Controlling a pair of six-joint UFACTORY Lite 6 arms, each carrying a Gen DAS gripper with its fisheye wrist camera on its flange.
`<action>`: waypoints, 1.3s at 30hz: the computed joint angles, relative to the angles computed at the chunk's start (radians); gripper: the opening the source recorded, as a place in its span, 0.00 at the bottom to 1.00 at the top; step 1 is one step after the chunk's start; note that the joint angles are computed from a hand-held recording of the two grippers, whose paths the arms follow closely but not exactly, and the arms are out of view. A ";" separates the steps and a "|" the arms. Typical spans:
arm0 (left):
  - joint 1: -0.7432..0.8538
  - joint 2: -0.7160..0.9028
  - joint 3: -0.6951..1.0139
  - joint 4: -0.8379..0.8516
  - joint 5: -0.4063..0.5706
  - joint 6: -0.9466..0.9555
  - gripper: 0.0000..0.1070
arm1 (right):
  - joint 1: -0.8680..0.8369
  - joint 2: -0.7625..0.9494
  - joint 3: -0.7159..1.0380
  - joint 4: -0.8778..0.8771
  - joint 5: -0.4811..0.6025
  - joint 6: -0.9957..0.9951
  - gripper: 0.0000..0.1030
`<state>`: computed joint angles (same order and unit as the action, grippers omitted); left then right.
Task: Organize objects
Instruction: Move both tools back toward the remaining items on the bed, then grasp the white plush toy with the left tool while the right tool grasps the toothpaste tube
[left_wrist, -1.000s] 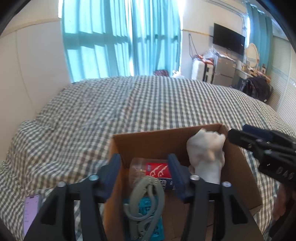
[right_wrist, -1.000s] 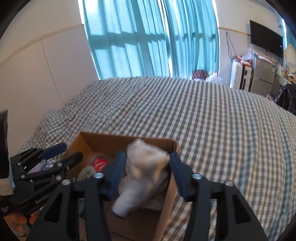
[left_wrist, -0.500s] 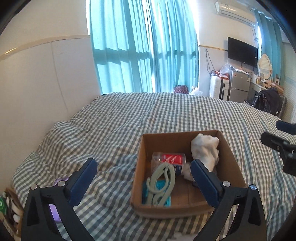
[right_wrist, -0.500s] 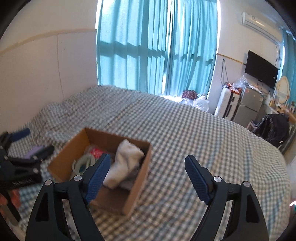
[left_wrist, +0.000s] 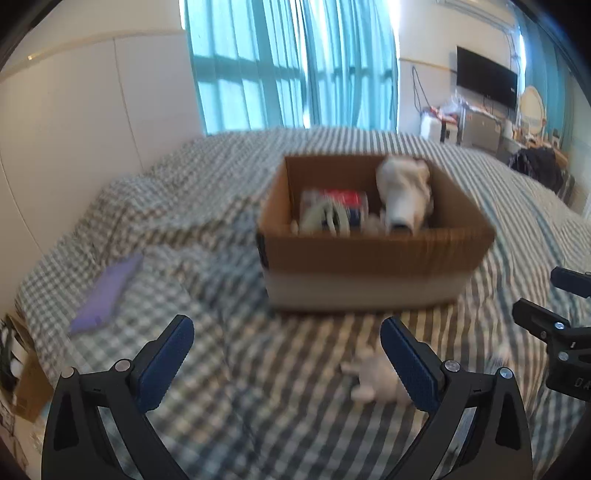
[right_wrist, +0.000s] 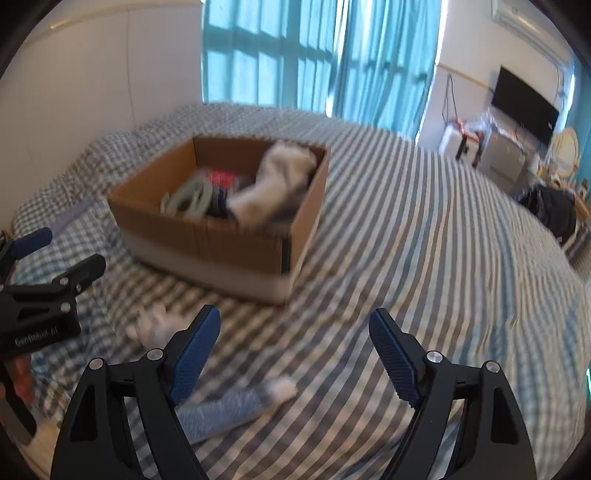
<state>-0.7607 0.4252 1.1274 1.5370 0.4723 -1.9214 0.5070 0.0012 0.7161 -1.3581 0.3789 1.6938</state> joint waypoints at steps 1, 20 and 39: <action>-0.003 0.005 -0.014 0.012 -0.011 -0.020 0.96 | 0.007 0.017 -0.009 -0.010 -0.003 0.033 0.81; -0.025 0.085 -0.073 0.137 -0.104 -0.175 0.96 | 0.070 0.226 -0.037 -0.138 -0.036 0.288 0.61; -0.073 0.246 0.139 0.038 -0.152 -0.061 0.96 | -0.112 0.088 -0.053 -0.291 -0.093 0.284 0.19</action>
